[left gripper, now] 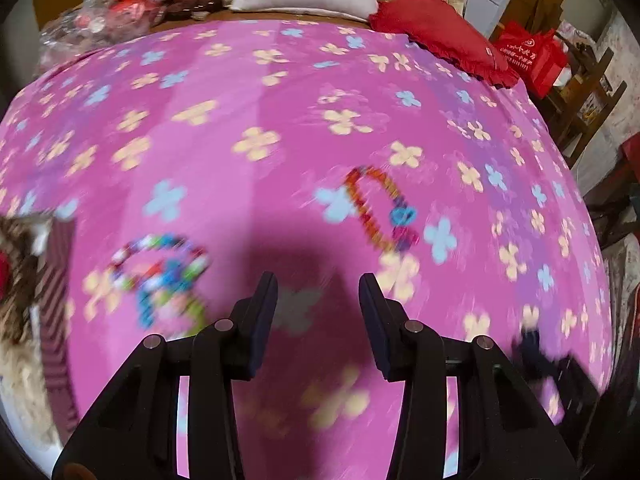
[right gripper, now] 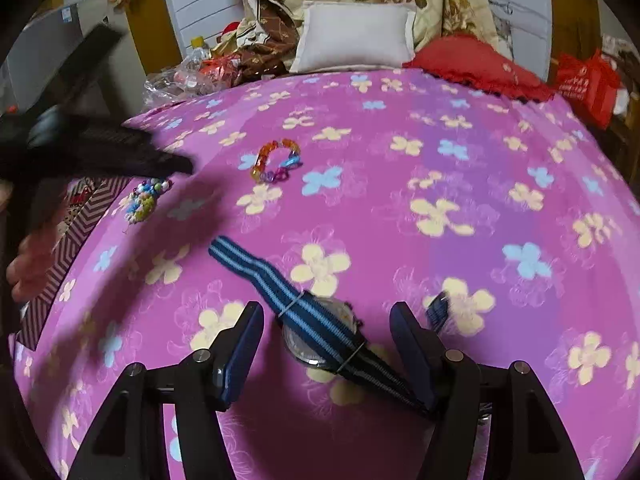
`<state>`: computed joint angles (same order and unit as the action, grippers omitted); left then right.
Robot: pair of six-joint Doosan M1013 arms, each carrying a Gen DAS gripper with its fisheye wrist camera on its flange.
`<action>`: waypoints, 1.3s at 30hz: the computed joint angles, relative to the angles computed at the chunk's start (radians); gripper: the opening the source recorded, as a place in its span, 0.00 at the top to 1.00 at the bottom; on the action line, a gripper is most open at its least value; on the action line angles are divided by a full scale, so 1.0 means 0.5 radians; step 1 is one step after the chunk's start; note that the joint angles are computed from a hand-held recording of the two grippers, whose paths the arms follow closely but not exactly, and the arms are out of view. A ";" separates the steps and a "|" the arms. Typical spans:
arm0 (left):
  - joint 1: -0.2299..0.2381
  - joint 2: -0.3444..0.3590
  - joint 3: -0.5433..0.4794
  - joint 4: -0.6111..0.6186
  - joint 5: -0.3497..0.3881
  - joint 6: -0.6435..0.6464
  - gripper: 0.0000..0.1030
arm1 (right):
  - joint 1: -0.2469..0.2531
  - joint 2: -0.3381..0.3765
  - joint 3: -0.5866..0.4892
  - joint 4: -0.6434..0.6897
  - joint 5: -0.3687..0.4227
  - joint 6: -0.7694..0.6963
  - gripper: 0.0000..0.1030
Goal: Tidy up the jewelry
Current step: 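Grasp the orange bead bracelet with the left tool while the right tool grasps the striped watch, then carry the orange bracelet and striped watch into the tray and release them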
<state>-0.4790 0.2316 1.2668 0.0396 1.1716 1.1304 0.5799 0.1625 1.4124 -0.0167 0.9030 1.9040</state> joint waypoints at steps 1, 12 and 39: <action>-0.004 0.030 -0.027 -0.007 0.000 0.005 0.60 | 0.001 0.003 0.003 -0.003 0.007 -0.001 0.38; -0.037 0.244 -0.221 0.012 0.040 0.079 0.60 | 0.054 0.016 -0.005 -0.164 0.018 0.017 0.48; -0.030 -0.312 0.233 0.005 -0.321 0.126 0.93 | 0.054 -0.056 -0.042 -0.107 0.008 0.280 0.56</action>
